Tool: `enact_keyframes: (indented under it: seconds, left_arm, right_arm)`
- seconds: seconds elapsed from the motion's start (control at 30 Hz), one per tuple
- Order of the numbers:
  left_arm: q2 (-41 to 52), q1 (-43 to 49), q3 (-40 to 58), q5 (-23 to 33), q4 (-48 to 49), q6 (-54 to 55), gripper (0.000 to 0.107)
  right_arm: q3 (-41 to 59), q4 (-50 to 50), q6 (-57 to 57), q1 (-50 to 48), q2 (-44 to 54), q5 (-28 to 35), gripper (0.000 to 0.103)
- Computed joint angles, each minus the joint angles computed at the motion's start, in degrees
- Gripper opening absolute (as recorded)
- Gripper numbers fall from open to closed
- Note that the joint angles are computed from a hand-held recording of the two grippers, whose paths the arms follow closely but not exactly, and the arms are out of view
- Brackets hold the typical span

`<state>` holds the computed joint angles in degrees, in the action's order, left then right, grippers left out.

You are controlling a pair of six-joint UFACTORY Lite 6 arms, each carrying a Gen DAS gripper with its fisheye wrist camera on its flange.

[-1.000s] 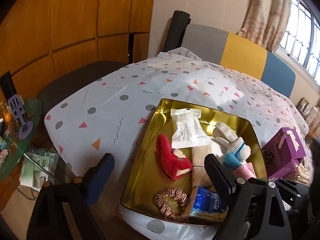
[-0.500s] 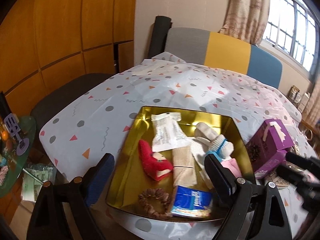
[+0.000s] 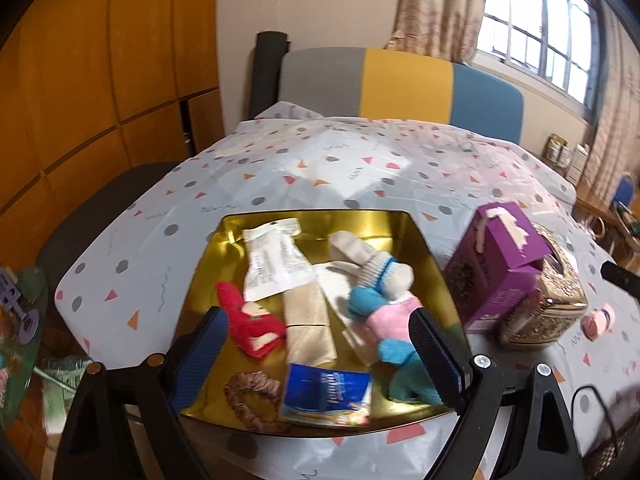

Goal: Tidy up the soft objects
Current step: 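Move the right gripper back to the pink towel roll and grasp it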

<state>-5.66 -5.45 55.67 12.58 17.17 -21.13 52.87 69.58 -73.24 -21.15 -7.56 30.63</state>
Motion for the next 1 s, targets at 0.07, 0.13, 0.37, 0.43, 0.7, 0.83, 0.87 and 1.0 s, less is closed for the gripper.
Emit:
enact_keyframes:
  seconds: [0.07, 0.13, 0.37, 0.43, 0.7, 0.83, 0.87, 1.0]
  left_arm:
    - [-0.01, -1.08, 0.27, -0.08, -0.17, 0.36, 0.092]
    - [0.04, -1.71, 0.51, -0.44, -3.21, 3.55, 0.092]
    - [1.64, -2.96, 1.30, -0.49, -10.06, 9.99, 0.092]
    - [2.04, -3.07, 1.49, -0.61, -10.81, 10.69, 0.092]
    - [2.19, -3.76, 2.36, 0.00, -13.61, 13.92, 0.092]
    - [2.15, -4.05, 3.23, 0.51, -14.96, 16.04, 0.092]
    - [2.13, -4.02, 3.75, 0.79, -16.52, 17.69, 0.092]
    - [2.61, -5.68, 6.97, 1.85, -12.90, 15.39, 0.092]
  right_arm:
    - [0.71, -1.03, 0.56, -4.79, 0.93, 0.79, 0.060]
    - [2.61, -2.53, 1.67, -10.10, 2.71, 2.17, 0.060]
    - [15.84, -8.99, 13.48, -29.14, 14.45, 10.18, 0.067]
    - [20.17, -11.24, 19.15, -32.89, 19.07, 12.10, 0.071]
    - [33.12, -19.79, 37.04, -33.57, 38.86, 15.38, 0.073]
    - [41.27, -25.88, 45.92, -29.89, 47.97, 13.78, 0.073]
    - [43.19, -27.95, 48.03, -28.68, 49.91, 12.44, 0.073]
    - [52.04, -41.13, 54.10, -23.63, 55.57, 11.93, 0.050]
